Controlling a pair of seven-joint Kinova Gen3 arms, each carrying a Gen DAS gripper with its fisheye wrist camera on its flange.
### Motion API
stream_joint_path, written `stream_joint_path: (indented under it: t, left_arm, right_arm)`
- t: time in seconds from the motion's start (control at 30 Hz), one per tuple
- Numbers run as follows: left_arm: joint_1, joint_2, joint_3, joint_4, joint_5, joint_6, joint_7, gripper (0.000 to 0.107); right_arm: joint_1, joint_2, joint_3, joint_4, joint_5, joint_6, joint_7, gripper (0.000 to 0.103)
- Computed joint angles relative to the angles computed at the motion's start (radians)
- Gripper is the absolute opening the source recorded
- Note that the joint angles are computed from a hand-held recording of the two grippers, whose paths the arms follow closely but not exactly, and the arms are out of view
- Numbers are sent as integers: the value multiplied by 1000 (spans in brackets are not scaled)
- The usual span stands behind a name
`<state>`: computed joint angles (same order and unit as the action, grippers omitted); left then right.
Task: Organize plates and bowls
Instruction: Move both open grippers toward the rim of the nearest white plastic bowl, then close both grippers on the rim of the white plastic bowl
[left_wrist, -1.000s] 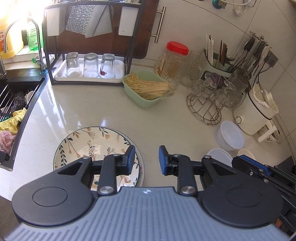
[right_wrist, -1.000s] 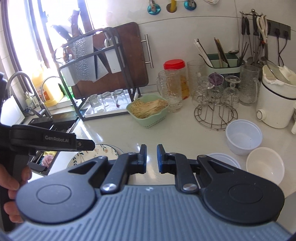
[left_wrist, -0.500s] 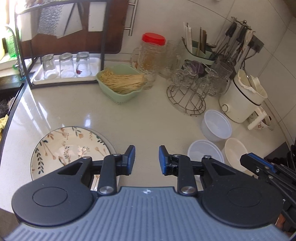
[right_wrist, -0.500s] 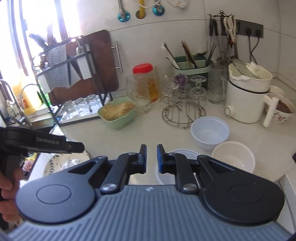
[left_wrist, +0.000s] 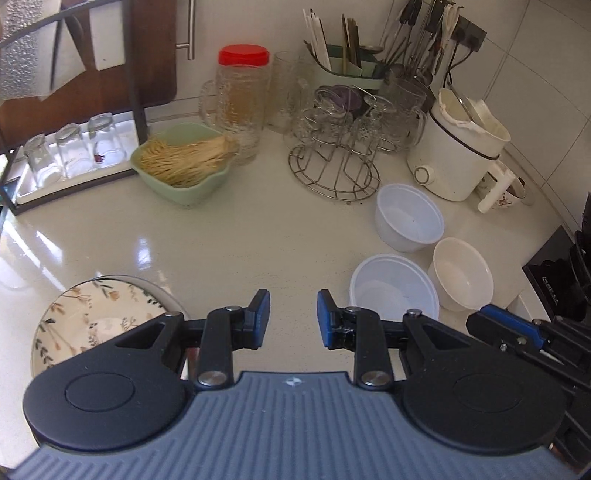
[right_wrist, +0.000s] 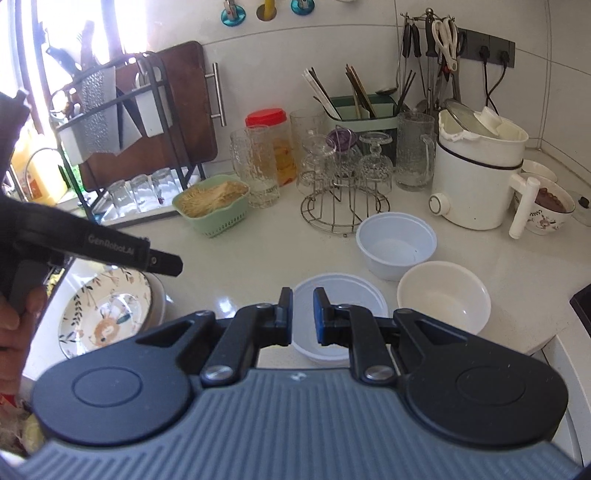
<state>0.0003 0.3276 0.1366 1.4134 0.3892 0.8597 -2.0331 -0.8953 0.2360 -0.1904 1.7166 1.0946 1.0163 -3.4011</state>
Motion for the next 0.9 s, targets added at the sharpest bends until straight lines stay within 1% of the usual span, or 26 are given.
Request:
stream_joint_path:
  t: [0.1, 0.17, 0.2, 0.27, 0.3, 0.33, 0.37, 0.43, 0.5, 0.67, 0.77, 0.9]
  left_arm:
    - [7, 49, 11, -50, -1, 43, 2, 33]
    - [21, 74, 15, -72, -14, 49, -2, 35]
    - [31, 85, 15, -82, -25, 52, -2, 36]
    - [40, 105, 23, -95, -29, 51, -9, 40]
    - [47, 118, 25, -107, -33, 56, -6, 43]
    - [54, 135, 27, -126, -35, 74, -5, 52]
    - [65, 157, 26, -159, -51, 107, 6, 59]
    - [96, 192, 20, -213, -92, 147, 42, 60]
    - [103, 206, 25, -220, -88, 135, 40, 60]
    - [120, 240, 33, -248, -90, 124, 60, 59]
    - [127, 260, 37, -263, -92, 138, 68, 59]
    - [124, 287, 41, -278, -79, 162, 92, 59]
  right_arm:
    - [-8, 16, 4, -3, -3, 43, 9, 16]
    - [-6, 18, 7, 4, -6, 46, 0, 17]
    - [-4, 16, 9, 11, -6, 44, -11, 21]
    - [0, 14, 10, 26, 1, 33, -34, 42]
    - [3, 11, 11, 36, 6, 21, -47, 46]
    - [10, 7, 10, 47, 8, 3, -58, 48]
    - [15, 8, 9, 50, 6, -5, -60, 48]
    - [18, 19, 9, 50, 1, -7, -65, 48]
    - [28, 23, 13, 57, -12, -34, -80, 48]
    - [41, 39, 32, 61, -40, -51, -125, 47]
    - [42, 48, 43, 60, -47, -38, -135, 46]
    - [70, 56, 57, 72, -62, -73, -148, 46]
